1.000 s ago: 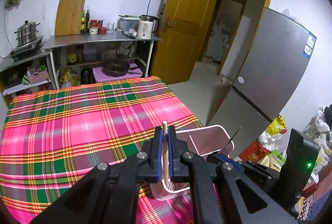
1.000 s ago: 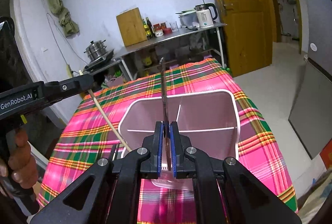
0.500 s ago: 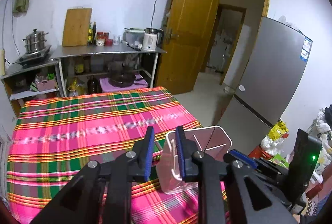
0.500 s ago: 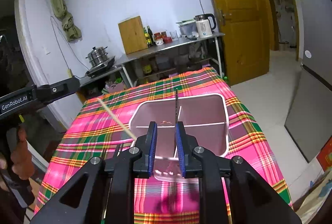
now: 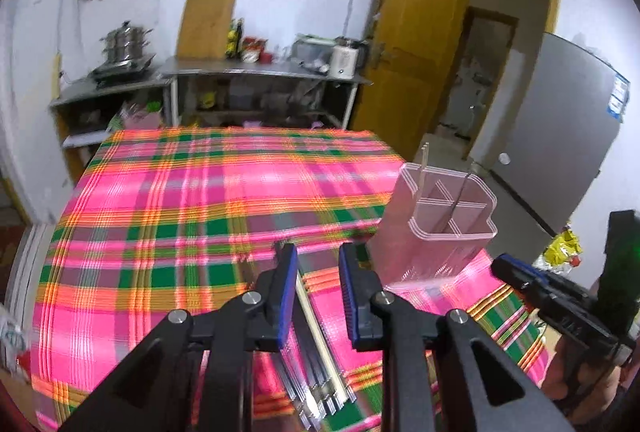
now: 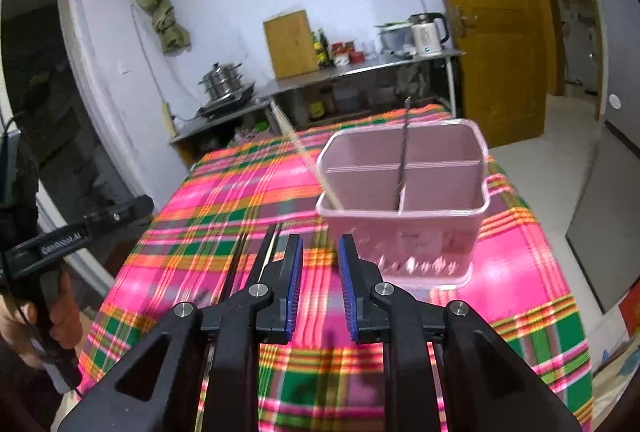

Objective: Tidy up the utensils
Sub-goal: 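Move both open tools back down to the row of black chopsticks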

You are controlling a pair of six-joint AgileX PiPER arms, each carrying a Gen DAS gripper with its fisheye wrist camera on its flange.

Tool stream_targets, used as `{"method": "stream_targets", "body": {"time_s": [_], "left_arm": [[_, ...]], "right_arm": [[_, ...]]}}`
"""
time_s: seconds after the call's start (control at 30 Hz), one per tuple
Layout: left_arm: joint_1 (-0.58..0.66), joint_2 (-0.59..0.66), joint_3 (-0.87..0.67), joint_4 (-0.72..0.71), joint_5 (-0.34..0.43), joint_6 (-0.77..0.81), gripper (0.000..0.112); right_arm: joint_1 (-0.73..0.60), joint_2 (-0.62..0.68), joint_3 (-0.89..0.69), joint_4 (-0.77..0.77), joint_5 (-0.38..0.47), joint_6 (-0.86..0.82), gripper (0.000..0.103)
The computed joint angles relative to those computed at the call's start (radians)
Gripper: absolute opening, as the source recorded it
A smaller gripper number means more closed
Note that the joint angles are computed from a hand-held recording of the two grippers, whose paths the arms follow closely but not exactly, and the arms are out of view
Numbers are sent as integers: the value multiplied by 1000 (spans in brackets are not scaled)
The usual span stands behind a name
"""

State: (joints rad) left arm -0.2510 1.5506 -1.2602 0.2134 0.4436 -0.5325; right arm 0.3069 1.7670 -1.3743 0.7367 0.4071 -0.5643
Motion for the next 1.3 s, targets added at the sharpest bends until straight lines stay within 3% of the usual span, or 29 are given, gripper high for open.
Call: {"method": "stream_targets", "body": {"time_s": [0.23,0.4,0.67,0.97,1.17,1.3], "left_arm": [[18,-36,179,31,-49,-77,22],[28,3,221,28,-66,-99,22],[74,143,157,-93,-75,12,22],[86,282,68,-120,-73,52,23],[77,289,72,4,-99,-54,24],[81,293,65,-4,-99,-56,25]], "right_arm": [[33,3,39,-32,8,17,19],[58,18,47,-59,15,26,19],[99,87,4,-141,45,92,19],[126,182,-83,-201,86,153,19],[137,235,-144,-228,111,184,19],[141,262,-179,-242,125,199,19]]}}
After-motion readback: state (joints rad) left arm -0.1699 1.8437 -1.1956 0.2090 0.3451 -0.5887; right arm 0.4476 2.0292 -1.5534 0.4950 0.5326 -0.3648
